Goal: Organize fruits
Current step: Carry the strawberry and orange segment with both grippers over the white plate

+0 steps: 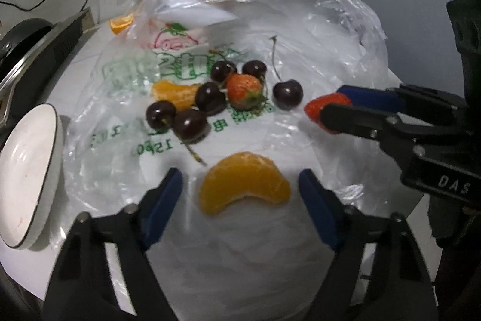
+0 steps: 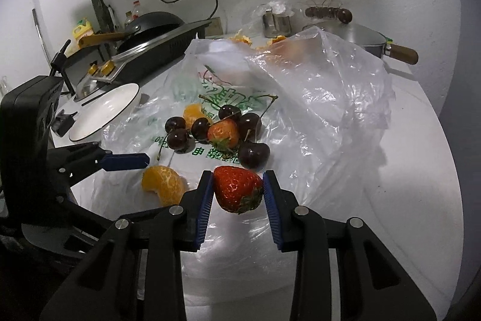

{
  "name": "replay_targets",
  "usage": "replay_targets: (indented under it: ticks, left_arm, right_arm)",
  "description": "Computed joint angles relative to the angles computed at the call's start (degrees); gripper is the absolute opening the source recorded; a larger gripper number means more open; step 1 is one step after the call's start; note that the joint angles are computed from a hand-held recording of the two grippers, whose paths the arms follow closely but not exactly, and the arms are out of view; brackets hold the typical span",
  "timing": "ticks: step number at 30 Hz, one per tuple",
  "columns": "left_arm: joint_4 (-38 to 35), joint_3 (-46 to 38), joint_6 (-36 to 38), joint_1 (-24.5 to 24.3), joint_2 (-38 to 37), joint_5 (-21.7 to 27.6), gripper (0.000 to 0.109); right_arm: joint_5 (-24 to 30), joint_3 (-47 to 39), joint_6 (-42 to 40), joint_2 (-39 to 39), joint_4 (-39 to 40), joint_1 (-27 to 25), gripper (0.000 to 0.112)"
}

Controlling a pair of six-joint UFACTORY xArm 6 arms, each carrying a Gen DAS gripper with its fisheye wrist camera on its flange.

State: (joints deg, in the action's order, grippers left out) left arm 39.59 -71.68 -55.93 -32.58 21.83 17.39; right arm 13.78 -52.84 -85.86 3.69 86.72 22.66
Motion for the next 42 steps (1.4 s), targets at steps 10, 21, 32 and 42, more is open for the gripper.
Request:
replay_targets:
  ticks: [10,21,32,42]
  left_arm:
    - [-0.83,0.08,1.96,-0.32,-0.23,0.22,0.057]
    - [1.64,2.98,1.04,-0.65,-2.72,-2.51,0.052]
    - [8.07,6.44,-4.14,0.97,-7.61,-5.18,0.052]
    - [17.8,10.83,-12.98,4.11,-12.95,-7.95,0.052]
  right_arm:
    - [-2.5,0.24,-1.92,0.51,1.49,1.09,0.036]
    - [-6.81,0.15,2.63,2.82,-3.61,3.26,0.044]
    - [-9.69,1.26,1.65,0.07,-1.37,5.01,0.037]
    - [-12.62,2.1,6.21,-3.55,-5.03,8.91,0.037]
